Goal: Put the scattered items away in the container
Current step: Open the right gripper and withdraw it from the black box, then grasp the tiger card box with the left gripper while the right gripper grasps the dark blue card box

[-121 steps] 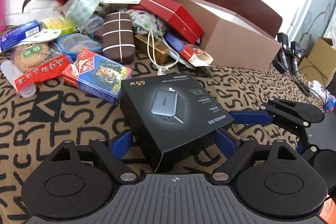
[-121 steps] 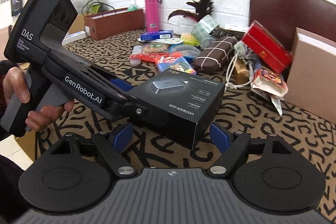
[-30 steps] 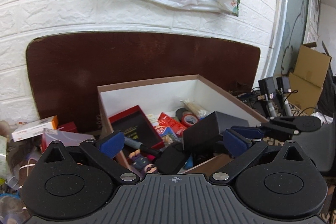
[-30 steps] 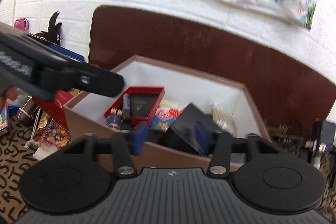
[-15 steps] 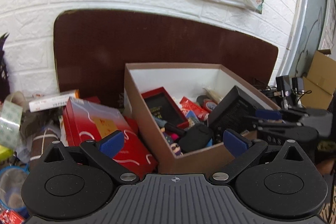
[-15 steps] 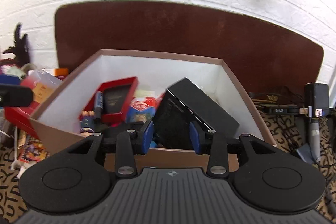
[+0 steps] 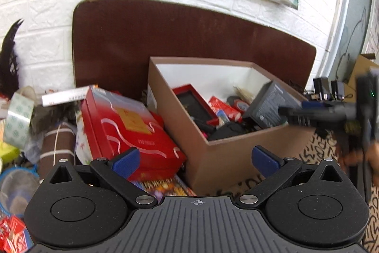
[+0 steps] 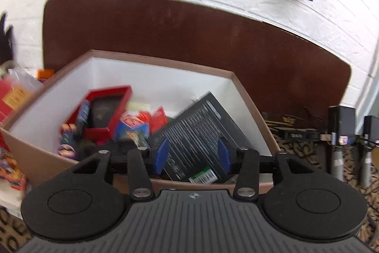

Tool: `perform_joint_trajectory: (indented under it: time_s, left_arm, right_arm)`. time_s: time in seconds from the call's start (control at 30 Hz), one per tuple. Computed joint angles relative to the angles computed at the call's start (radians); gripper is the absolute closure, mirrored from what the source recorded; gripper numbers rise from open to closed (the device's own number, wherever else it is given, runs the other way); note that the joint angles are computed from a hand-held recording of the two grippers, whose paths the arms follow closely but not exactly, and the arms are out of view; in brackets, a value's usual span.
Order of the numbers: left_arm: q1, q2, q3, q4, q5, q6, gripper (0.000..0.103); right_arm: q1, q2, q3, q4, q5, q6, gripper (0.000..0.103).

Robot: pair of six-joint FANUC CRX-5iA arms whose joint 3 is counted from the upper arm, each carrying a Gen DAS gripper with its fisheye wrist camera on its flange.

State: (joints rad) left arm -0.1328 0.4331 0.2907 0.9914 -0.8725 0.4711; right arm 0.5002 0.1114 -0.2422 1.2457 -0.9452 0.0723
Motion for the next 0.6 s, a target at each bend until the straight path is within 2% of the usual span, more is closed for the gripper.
perform_joint_trajectory:
  time_s: [0.03, 0.1, 0.13, 0.17, 0.23, 0.27, 0.3, 0.33, 0.37, 0.4, 0.5, 0.6]
  left_arm:
    - [0.001, -0.006, -0.011, 0.002, -0.004, -0.014, 0.0]
    - [0.003, -0.023, -0.036, 0.003, 0.004, -0.036, 0.0]
    - [0.005, -0.03, -0.047, 0.009, 0.007, -0.052, 0.0]
    - [0.007, -0.037, -0.059, 0.02, 0.013, -0.07, 0.0]
    - [0.007, -0.044, -0.076, 0.037, 0.029, -0.086, 0.0]
    - [0.007, -0.045, -0.078, 0.039, 0.034, -0.08, 0.0]
    - [0.007, -0.045, -0.08, 0.041, 0.036, -0.071, 0.0]
    - [0.008, -0.044, -0.08, 0.039, 0.033, -0.057, 0.0]
    - [0.01, -0.046, -0.082, 0.034, 0.029, -0.044, 0.0]
    - [0.012, -0.051, -0.093, 0.04, 0.027, -0.047, 0.0]
    - [0.02, -0.089, -0.171, 0.078, 0.045, -0.093, 0.0]
    - [0.04, -0.132, -0.259, 0.131, 0.042, -0.114, 0.0]
  right_arm:
    - [0.002, 0.019, 0.032, -0.026, -0.047, -0.025, 0.039]
    - [-0.015, 0.071, 0.114, -0.088, -0.133, -0.04, 0.041]
    - [-0.035, 0.081, 0.15, -0.164, -0.124, -0.033, 0.039]
    - [-0.056, 0.066, 0.165, -0.253, -0.065, -0.017, 0.03]
    - [-0.075, 0.042, 0.183, -0.364, 0.039, 0.157, 0.02]
    - [-0.082, 0.01, 0.151, -0.387, 0.137, 0.224, 0.037]
    - [-0.082, -0.018, 0.122, -0.39, 0.204, 0.238, 0.044]
    - [-0.082, -0.029, 0.098, -0.341, 0.218, 0.201, 0.041]
    - [-0.071, -0.026, 0.078, -0.251, 0.179, 0.111, 0.035]
    - [-0.063, -0.03, 0.061, -0.207, 0.168, 0.07, 0.034]
    - [-0.036, -0.08, -0.02, -0.127, 0.227, -0.011, 0.026]
    - [0.004, -0.134, -0.13, 0.063, 0.268, -0.143, 0.016]
